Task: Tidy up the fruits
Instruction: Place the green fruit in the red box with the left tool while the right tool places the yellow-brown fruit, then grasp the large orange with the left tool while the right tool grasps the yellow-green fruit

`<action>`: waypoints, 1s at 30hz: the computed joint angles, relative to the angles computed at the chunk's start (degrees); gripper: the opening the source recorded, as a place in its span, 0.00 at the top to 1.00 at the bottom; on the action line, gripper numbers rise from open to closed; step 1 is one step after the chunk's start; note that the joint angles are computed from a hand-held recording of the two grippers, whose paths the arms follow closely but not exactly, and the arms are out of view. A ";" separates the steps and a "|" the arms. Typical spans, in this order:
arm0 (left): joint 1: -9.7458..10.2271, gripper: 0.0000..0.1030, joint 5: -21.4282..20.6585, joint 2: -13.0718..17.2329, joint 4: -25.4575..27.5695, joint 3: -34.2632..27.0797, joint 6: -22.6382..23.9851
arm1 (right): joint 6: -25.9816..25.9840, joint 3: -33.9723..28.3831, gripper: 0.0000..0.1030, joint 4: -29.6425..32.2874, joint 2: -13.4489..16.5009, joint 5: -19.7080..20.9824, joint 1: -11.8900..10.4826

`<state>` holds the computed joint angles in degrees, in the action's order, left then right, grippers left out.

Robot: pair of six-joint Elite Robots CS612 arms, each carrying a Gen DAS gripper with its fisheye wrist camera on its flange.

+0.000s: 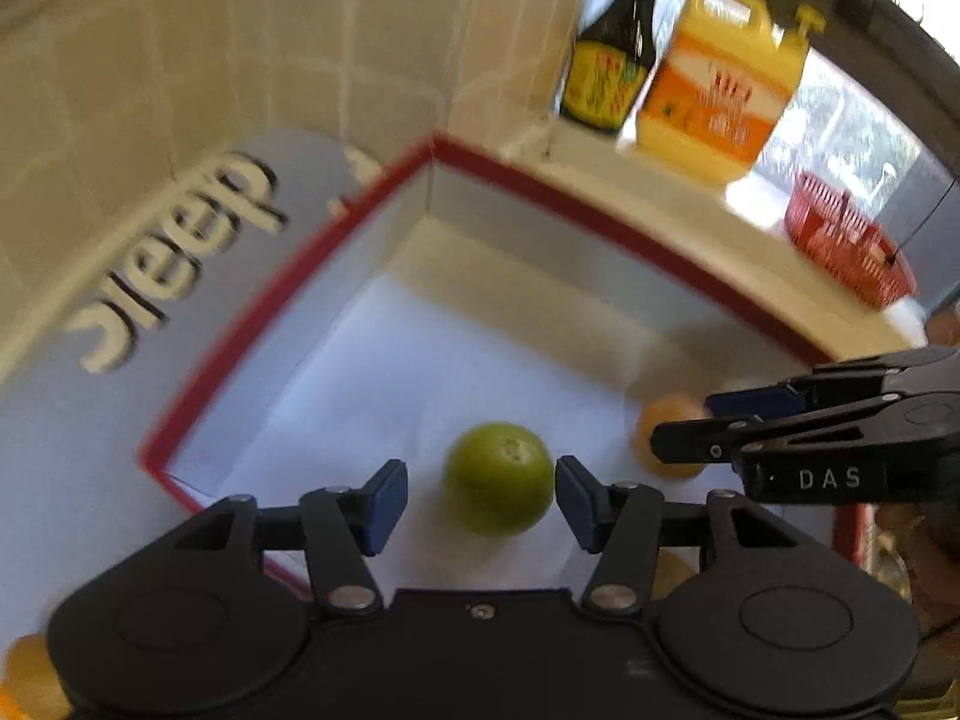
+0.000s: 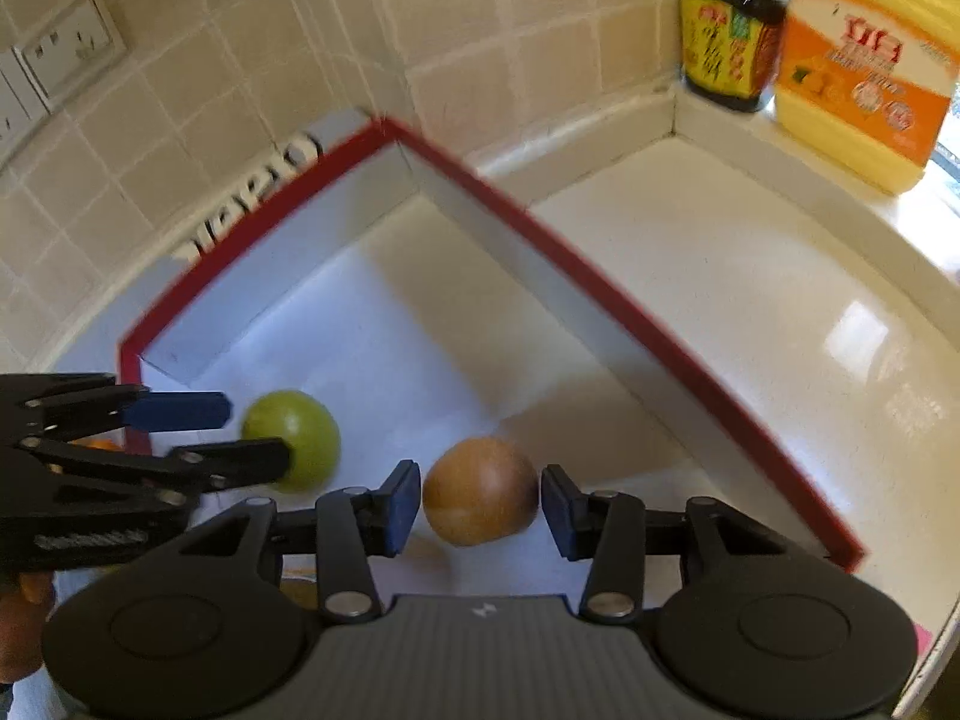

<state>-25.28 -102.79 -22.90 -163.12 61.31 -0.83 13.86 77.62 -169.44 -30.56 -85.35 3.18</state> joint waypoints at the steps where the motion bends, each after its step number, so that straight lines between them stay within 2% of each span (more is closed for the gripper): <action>1: 0.19 0.36 0.01 -0.80 -1.55 1.14 -0.48 | 0.11 0.59 0.55 -0.95 -0.45 -0.10 -0.07; 6: 1.07 0.25 3.13 -6.33 -12.51 9.87 -5.31 | 0.66 5.07 0.53 -8.27 -3.69 -0.40 -0.30; 9: 1.84 0.25 5.37 -9.94 -20.18 16.49 -8.96 | 1.46 7.70 0.51 -12.14 -5.65 1.93 -0.43; 12: 2.25 0.25 9.65 -13.34 -27.15 22.93 -11.01 | 0.18 8.85 0.51 -13.77 -6.83 3.88 0.01; 17: 3.04 0.25 17.34 -17.61 -34.68 31.17 -14.89 | -4.67 7.98 0.51 -13.38 -7.27 6.61 2.03; 20: 3.78 0.25 20.22 -19.07 -36.88 34.64 -17.97 | -7.46 6.35 0.51 -11.79 -6.60 8.79 3.56; 25: 4.97 0.25 21.19 -19.62 -36.59 37.85 -21.62 | -10.42 3.86 0.51 -7.91 -5.09 11.00 6.17; 30: 6.44 0.24 16.86 -17.22 -34.27 37.04 -23.82 | -11.52 0.71 0.51 -1.83 -2.90 9.88 8.40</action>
